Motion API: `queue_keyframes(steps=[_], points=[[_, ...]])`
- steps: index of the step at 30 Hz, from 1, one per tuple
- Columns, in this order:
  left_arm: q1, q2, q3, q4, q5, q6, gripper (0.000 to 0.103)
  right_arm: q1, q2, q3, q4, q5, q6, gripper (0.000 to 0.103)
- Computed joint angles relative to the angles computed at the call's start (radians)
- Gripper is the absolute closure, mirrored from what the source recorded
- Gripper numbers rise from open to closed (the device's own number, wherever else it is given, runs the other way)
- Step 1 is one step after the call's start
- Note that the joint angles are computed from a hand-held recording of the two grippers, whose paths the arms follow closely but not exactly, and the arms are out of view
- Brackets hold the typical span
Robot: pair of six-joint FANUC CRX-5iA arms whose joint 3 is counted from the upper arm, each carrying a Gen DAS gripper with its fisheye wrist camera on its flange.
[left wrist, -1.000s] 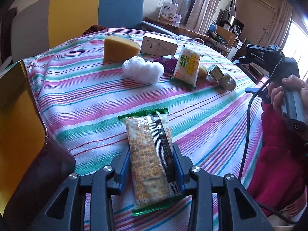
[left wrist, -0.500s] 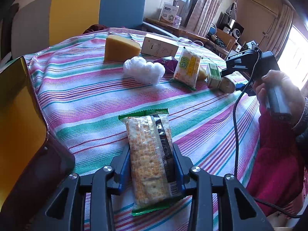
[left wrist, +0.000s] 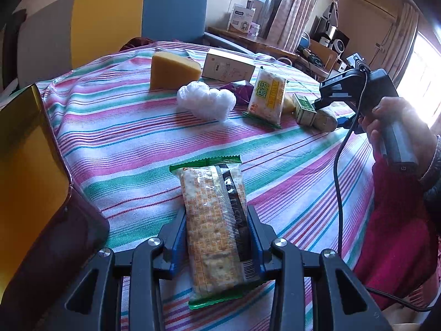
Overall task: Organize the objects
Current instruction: 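Carry the cracker packet into the gold tray with the left tool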
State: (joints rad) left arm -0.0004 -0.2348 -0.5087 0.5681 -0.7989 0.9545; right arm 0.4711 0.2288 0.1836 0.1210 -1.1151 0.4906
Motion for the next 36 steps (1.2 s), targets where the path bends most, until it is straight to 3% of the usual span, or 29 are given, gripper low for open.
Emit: queue_keyframes(steps=[9, 15, 26, 36], points=[[-0.006, -0.006, 0.032, -0.064, -0.024, 0.063, 0.065, 0.016, 0.012, 0.008, 0.048, -0.027, 0.028, 0.054], [-0.001, -0.076, 0.047, -0.082, -0.002, 0.093, 0.065, 0.028, 0.021, 0.014, 0.088, -0.048, 0.050, 0.054], [0.078, -0.165, 0.114, -0.199, -0.008, 0.225, 0.065, 0.029, 0.021, 0.012, 0.117, -0.065, 0.082, 0.054], [0.153, -0.211, 0.109, -0.239, -0.031, 0.282, 0.065, 0.044, 0.057, 0.050, 0.148, -0.089, 0.099, 0.054]])
